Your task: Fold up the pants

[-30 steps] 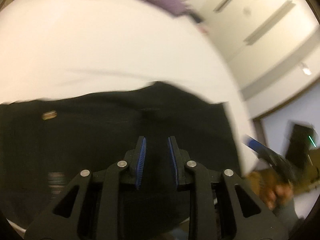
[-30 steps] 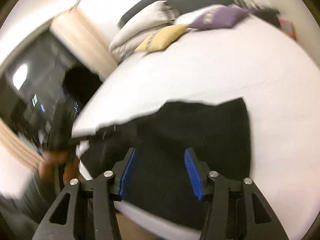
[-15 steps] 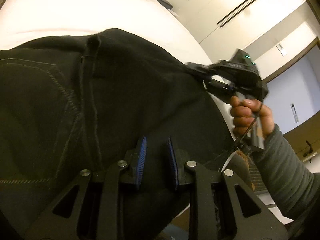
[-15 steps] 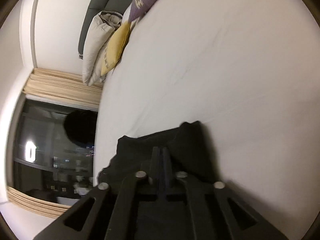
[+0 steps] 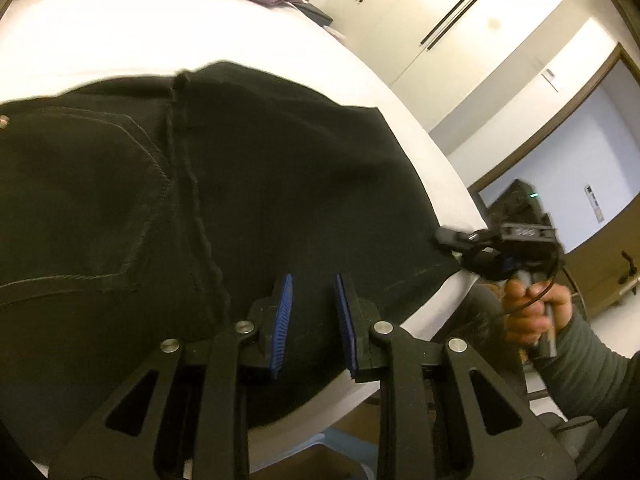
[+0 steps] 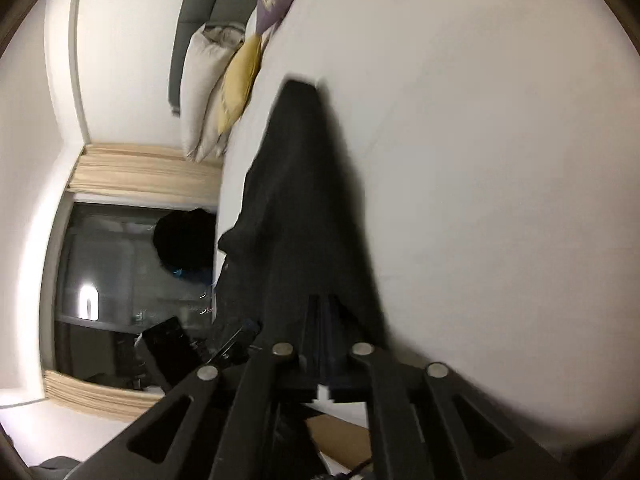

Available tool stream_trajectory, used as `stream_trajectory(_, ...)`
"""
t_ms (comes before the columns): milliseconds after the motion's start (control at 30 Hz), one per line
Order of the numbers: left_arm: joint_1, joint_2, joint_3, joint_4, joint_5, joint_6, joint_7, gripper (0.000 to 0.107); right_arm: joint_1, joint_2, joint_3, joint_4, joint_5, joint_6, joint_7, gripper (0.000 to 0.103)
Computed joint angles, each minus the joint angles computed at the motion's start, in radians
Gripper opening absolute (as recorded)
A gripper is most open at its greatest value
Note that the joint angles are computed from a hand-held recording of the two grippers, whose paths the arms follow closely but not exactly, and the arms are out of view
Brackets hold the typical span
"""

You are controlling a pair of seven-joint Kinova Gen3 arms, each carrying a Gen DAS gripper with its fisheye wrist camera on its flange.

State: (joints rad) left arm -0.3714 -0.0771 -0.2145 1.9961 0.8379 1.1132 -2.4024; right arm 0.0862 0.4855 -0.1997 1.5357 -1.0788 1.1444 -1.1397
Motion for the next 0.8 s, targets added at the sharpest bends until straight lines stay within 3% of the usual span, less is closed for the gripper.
stream_trajectory(67, 0.033, -0.018, 0.030, 0.012, 0.007, -0.047, 0.036, 0.021, 0.038, -0.025, -0.044, -0.019, -0.021, 0.017, 0.040, 0.055)
stream_trajectory(167, 0.028, 0.003, 0.046, 0.032, 0.027, -0.084, 0.061, 0.021, 0.082, 0.014, -0.165, -0.017, -0.124, 0.037, 0.141, 0.063)
stream_trajectory(267, 0.016, 0.024, -0.018, 0.051, 0.088, -0.044, -0.020, 0.021, -0.019, 0.074, -0.142, -0.050, -0.109, 0.039, 0.137, 0.069)
stream_trajectory(300, -0.001, 0.025, -0.011, 0.051, 0.102, -0.030, -0.025, 0.021, -0.060, 0.084, -0.099, -0.067, -0.073, 0.043, 0.108, 0.061)
stream_trajectory(333, -0.006, 0.024, -0.022, 0.070, 0.101, -0.030, -0.042, 0.021, -0.093, 0.082, -0.058, -0.065, -0.047, 0.031, 0.096, 0.025)
stream_trajectory(367, -0.029, 0.015, -0.020, 0.071, 0.095, -0.026, -0.043, 0.021, -0.108, 0.074, -0.020, -0.052, -0.027, 0.018, 0.068, 0.000)
stream_trajectory(433, -0.046, -0.036, -0.037, 0.080, 0.085, -0.026, -0.021, 0.022, -0.106, 0.040, 0.014, -0.025, -0.016, 0.014, 0.005, 0.001)
stream_trajectory(500, -0.068, -0.096, -0.073, 0.094, 0.072, -0.036, -0.004, 0.022, -0.129, -0.043, 0.063, 0.006, 0.016, -0.035, 0.005, 0.029)
stream_trajectory(533, -0.083, -0.132, -0.108, 0.108, 0.072, -0.035, 0.006, 0.025, -0.120, -0.075, 0.060, 0.011, 0.008, -0.044, 0.006, 0.057)
stream_trajectory(567, -0.099, -0.161, -0.155, 0.119, 0.063, -0.024, 0.011, 0.030, -0.096, -0.095, 0.038, 0.025, -0.016, -0.057, 0.017, 0.069)
stream_trajectory(633, -0.150, -0.225, -0.212, 0.148, 0.049, -0.048, 0.059, 0.070, -0.052, -0.109, -0.041, 0.035, -0.098, -0.079, 0.072, 0.070)
stream_trajectory(700, -0.199, -0.290, -0.269, 0.183, 0.038, -0.105, 0.114, 0.073, -0.064, -0.089, -0.086, 0.020, -0.161, -0.065, 0.132, 0.072)
stream_trajectory(800, -0.222, -0.286, -0.379, 0.180, 0.010, -0.097, 0.194, 0.074, -0.131, -0.043, -0.067, -0.021, -0.184, -0.042, 0.129, 0.072)
